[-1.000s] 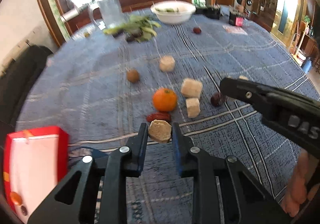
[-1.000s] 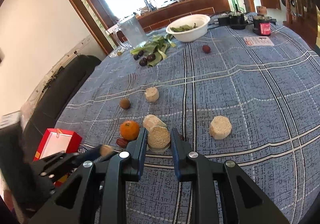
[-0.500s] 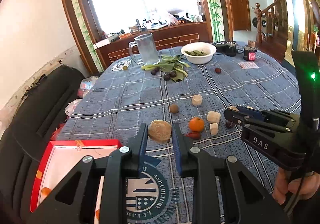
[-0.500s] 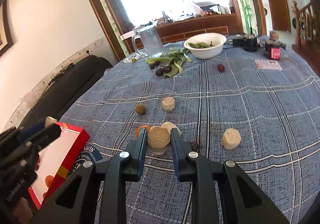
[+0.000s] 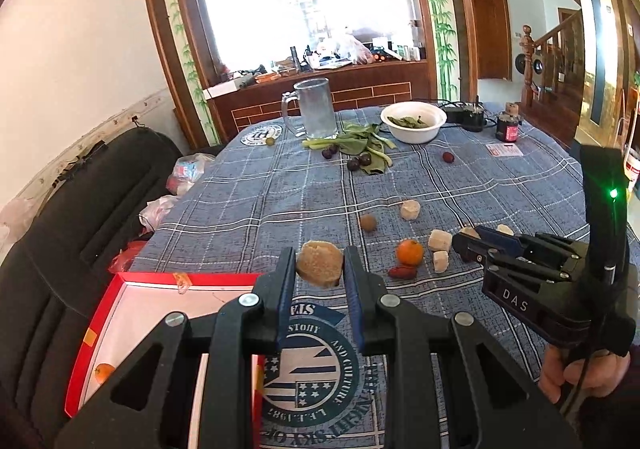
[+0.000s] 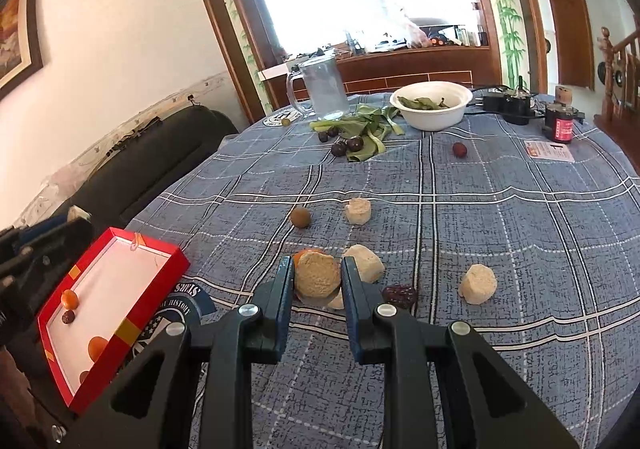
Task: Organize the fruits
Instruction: 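Carry both beige pastries over the tray with both grippers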
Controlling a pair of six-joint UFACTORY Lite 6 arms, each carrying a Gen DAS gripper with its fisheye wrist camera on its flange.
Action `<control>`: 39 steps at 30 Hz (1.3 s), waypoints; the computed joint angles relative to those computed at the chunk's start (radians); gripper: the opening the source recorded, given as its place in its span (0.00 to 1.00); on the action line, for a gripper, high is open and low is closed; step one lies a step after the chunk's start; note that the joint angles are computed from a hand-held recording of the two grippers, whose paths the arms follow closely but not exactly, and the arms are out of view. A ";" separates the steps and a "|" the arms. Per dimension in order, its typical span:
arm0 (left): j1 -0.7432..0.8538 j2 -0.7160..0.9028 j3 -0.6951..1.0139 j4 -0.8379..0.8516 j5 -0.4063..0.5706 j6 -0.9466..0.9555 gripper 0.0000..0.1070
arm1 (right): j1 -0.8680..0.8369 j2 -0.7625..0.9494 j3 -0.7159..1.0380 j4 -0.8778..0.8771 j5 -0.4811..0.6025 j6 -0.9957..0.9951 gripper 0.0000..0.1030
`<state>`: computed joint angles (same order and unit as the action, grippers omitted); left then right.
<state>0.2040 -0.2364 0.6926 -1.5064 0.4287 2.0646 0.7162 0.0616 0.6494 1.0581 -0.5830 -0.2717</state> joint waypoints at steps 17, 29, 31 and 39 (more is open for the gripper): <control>0.167 0.049 0.058 0.033 0.133 -0.003 0.24 | 0.029 0.091 0.078 0.083 -0.001 -0.100 0.22; 0.395 0.256 0.236 0.025 0.240 0.044 0.24 | 0.153 0.284 0.379 0.155 0.076 -0.170 0.21; 0.423 0.288 0.263 0.019 0.245 0.056 0.24 | 0.186 0.349 0.493 0.200 0.102 -0.254 0.21; 0.520 0.430 0.377 0.005 0.239 0.085 0.24 | 0.266 0.603 0.924 0.511 0.178 -0.708 0.21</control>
<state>0.7240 0.1941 1.0699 -1.5012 0.6675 2.1493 0.9822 0.6649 1.5736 1.5689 -0.4046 -0.9801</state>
